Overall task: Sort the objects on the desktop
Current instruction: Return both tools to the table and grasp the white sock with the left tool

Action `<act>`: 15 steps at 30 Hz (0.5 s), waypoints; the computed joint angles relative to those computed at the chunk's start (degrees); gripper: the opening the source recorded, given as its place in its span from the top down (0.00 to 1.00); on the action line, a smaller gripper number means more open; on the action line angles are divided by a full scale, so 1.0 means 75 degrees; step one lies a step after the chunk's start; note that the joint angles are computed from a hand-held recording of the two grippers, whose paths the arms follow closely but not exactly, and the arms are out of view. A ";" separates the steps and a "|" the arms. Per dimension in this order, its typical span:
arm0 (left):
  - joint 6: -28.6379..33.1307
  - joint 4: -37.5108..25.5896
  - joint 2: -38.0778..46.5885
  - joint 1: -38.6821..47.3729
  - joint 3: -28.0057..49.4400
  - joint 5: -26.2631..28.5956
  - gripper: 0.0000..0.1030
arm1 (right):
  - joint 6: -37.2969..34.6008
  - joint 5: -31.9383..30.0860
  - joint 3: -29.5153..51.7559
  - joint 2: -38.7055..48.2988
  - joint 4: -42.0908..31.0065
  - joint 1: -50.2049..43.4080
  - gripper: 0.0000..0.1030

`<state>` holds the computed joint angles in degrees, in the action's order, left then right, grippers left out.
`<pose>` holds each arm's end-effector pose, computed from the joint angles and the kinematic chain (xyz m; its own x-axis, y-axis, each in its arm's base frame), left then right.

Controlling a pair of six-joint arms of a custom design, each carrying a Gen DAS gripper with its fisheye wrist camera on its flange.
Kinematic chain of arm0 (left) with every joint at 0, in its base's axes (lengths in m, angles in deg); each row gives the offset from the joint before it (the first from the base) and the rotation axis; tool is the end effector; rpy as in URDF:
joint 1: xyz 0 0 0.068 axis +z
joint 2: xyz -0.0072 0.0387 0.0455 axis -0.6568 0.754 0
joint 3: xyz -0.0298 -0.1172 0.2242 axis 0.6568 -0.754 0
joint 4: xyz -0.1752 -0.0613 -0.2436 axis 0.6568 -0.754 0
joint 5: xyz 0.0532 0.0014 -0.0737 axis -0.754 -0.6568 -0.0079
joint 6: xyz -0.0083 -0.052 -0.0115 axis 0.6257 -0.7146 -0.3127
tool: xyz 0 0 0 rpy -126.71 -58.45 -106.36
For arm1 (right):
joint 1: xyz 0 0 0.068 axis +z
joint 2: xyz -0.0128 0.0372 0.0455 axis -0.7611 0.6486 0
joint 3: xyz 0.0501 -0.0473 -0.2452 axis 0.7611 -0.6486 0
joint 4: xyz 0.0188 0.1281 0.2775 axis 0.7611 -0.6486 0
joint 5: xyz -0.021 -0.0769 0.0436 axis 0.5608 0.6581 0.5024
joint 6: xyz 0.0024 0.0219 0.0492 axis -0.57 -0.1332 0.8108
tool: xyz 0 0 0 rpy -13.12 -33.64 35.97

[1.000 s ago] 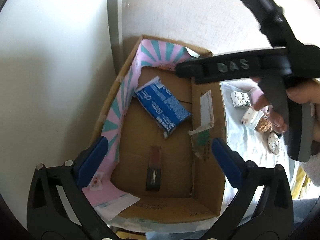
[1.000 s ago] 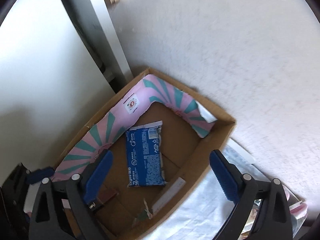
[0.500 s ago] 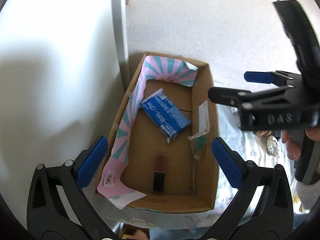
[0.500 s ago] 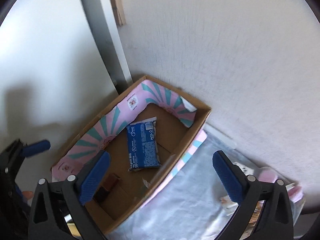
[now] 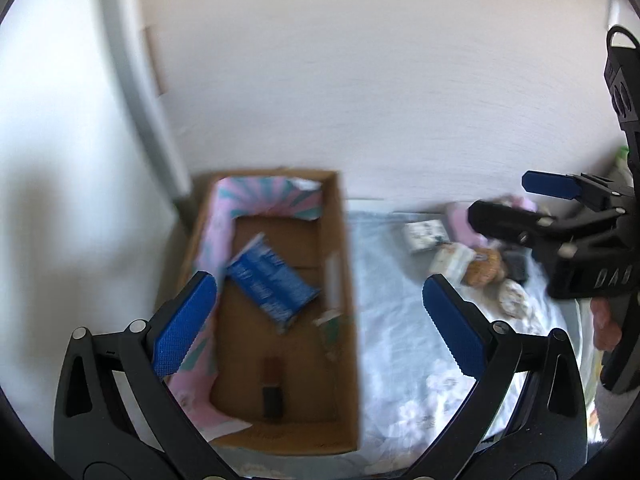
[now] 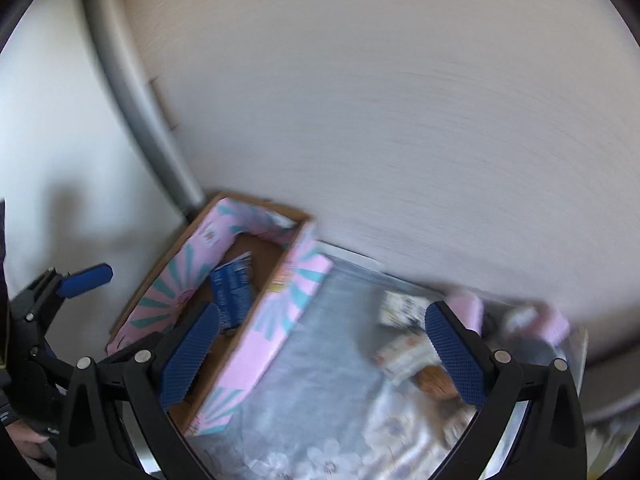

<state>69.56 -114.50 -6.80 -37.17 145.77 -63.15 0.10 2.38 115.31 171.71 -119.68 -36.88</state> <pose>0.2277 0.0103 0.3757 -0.7748 0.0387 -0.6310 0.0980 0.9934 -0.0594 0.3297 0.0854 0.3295 -0.7125 -0.3621 -0.6010 -0.5364 0.8333 0.1338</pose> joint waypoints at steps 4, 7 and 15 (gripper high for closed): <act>-0.0302 0.0244 0.0253 -0.0911 0.0057 0.0220 0.00 | 0.0156 -0.0928 -0.0055 -0.0060 -0.0525 -0.1516 0.00; -0.0577 0.0459 0.0548 -0.1551 -0.0027 0.0437 0.00 | 0.0168 -0.1078 -0.0299 -0.0170 -0.0592 -0.2436 0.00; -0.1026 0.1393 0.1239 -0.3170 -0.0422 -0.0093 0.00 | 0.0170 -0.1280 -0.0492 0.0125 -0.0707 -0.3941 0.00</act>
<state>61.86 -104.06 2.49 -60.94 142.60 -63.84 1.38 -7.22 111.62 172.65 -124.98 -66.44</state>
